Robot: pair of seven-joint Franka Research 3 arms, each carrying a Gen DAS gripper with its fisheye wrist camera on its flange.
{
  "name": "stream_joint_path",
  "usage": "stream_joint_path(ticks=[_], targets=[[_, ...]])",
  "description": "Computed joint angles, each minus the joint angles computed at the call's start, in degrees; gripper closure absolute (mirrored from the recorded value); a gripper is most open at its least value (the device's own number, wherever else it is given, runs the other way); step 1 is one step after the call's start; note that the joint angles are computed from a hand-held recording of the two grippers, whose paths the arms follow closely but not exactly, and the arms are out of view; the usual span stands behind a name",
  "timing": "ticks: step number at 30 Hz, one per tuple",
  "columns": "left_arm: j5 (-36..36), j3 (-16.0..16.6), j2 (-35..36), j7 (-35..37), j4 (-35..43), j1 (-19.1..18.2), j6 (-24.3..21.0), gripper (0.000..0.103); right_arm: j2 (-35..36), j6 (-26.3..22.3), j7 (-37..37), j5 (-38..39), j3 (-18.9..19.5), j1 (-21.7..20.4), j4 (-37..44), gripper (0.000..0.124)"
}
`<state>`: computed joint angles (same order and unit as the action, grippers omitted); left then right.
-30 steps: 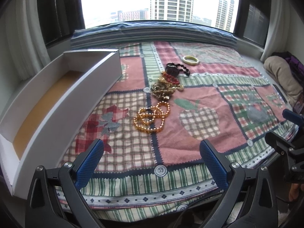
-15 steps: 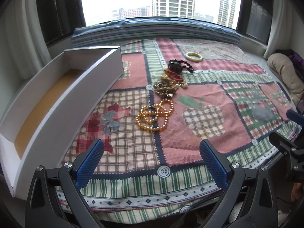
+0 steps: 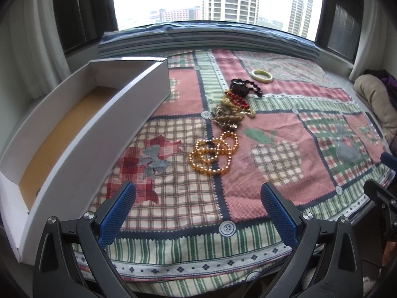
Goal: Organize jewelry
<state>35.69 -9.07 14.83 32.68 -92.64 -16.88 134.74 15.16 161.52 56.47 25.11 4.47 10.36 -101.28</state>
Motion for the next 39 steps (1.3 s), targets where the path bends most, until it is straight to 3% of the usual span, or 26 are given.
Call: stream_joint_path(ticks=[3,6,14,21,26,29,31,39], targets=[[-4.3,-0.2,-1.0,1.7,-2.3,2.3,3.5,0.002,0.4,-1.4,-0.8,1.9,0.5,-0.8,0.6,0.021],[-7.3,-0.7,0.9,6.2,-0.9,3.2,4.1,0.002,1.0,-3.6,-0.8,3.2,0.7,-1.2,1.7,0.021],[-10.3,0.1,14.8,18.7,15.0,2.3,0.9,0.002,0.3,-4.1,-3.3,5.8,1.0,-1.2,1.1,0.021],[-14.1,2.3,29.8,24.7,35.9,-0.3,-9.3,0.003,0.4,-5.3,-2.7,6.1,0.5,-1.2,1.3,0.021],[-15.5,3.0,32.8,27.2,40.1,-1.3,-11.4,0.010,1.2,-6.2,-2.2,6.4,0.4,-1.5,2.6,0.021],[-16.7,2.7,31.6,27.3,37.5,-0.6,-8.7,0.011,2.1,-7.2,-1.7,6.6,0.4,-1.7,3.9,0.021],[-17.3,2.8,31.5,26.9,37.1,-0.3,-8.0,0.017,2.8,-7.9,-1.7,6.5,0.5,-1.8,5.0,0.021],[-17.9,2.5,29.9,29.0,35.3,0.2,-7.1,0.074,7.8,-12.4,-1.2,7.5,1.4,-3.1,14.3,0.021]])
